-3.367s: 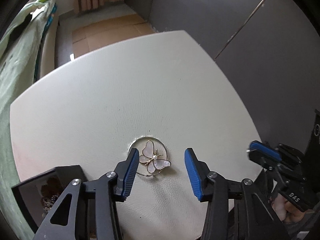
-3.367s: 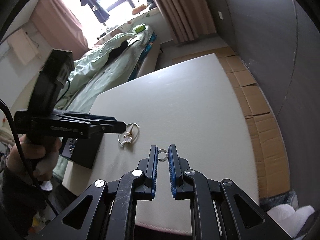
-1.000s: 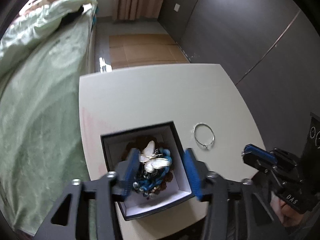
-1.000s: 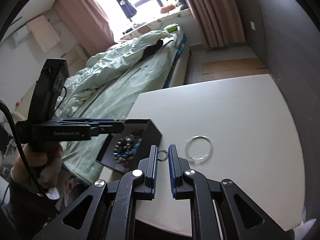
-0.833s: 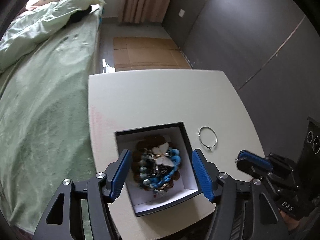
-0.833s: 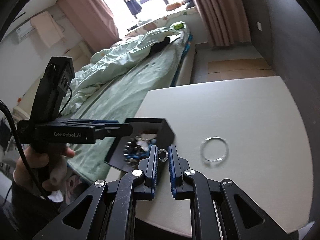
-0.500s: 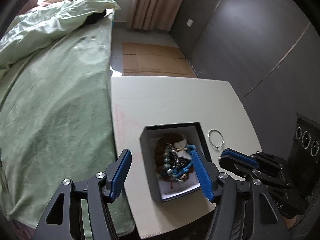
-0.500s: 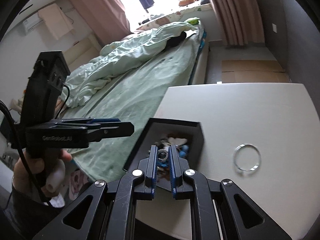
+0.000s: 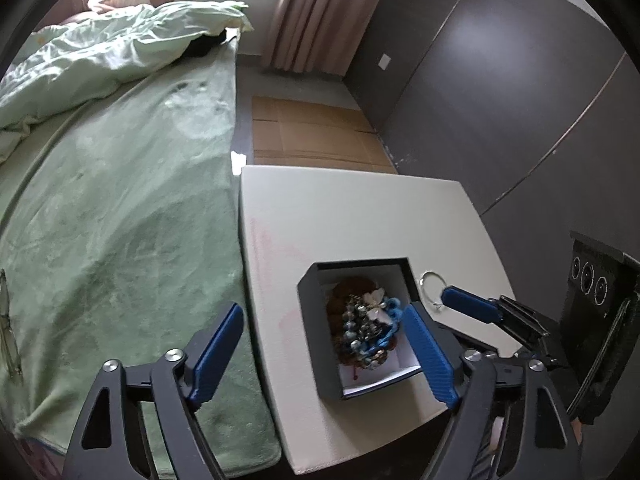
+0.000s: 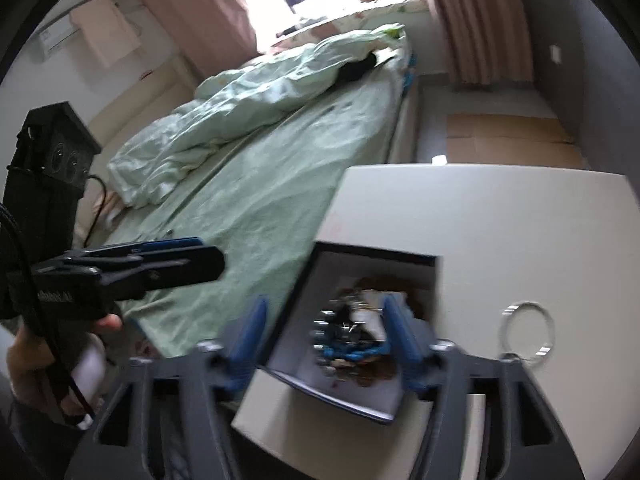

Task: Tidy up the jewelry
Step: 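Lower the butterfly pendant into the black box and open both grippers, then move the left gripper to the silver bangle and grasp it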

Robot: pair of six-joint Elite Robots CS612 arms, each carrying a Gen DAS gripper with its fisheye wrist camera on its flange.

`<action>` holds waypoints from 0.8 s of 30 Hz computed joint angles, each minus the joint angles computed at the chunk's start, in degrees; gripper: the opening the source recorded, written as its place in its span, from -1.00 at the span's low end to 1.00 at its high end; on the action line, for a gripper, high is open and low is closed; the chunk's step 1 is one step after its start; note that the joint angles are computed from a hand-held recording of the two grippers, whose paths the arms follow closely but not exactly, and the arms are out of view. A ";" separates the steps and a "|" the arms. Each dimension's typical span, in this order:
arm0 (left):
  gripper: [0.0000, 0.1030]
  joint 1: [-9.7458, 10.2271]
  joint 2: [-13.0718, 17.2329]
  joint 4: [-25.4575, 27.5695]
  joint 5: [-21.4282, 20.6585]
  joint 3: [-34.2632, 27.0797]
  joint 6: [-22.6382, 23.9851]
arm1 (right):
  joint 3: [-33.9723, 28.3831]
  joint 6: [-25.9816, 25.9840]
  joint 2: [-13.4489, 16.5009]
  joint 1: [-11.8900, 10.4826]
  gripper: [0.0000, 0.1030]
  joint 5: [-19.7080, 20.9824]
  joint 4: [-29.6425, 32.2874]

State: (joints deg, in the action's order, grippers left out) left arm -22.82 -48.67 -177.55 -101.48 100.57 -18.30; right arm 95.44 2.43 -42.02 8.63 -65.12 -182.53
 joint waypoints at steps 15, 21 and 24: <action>0.92 -3.33 1.05 1.19 -1.99 -3.02 3.85 | 7.58 6.71 -3.49 -5.12 0.62 -2.52 -5.75; 0.92 -5.07 1.62 2.92 -1.92 -4.66 5.70 | 10.24 7.25 -4.54 -6.80 0.82 -3.85 -6.68; 0.92 -5.98 1.92 3.83 -1.72 -5.46 6.83 | 11.54 7.82 -4.94 -7.71 0.93 -4.56 -7.16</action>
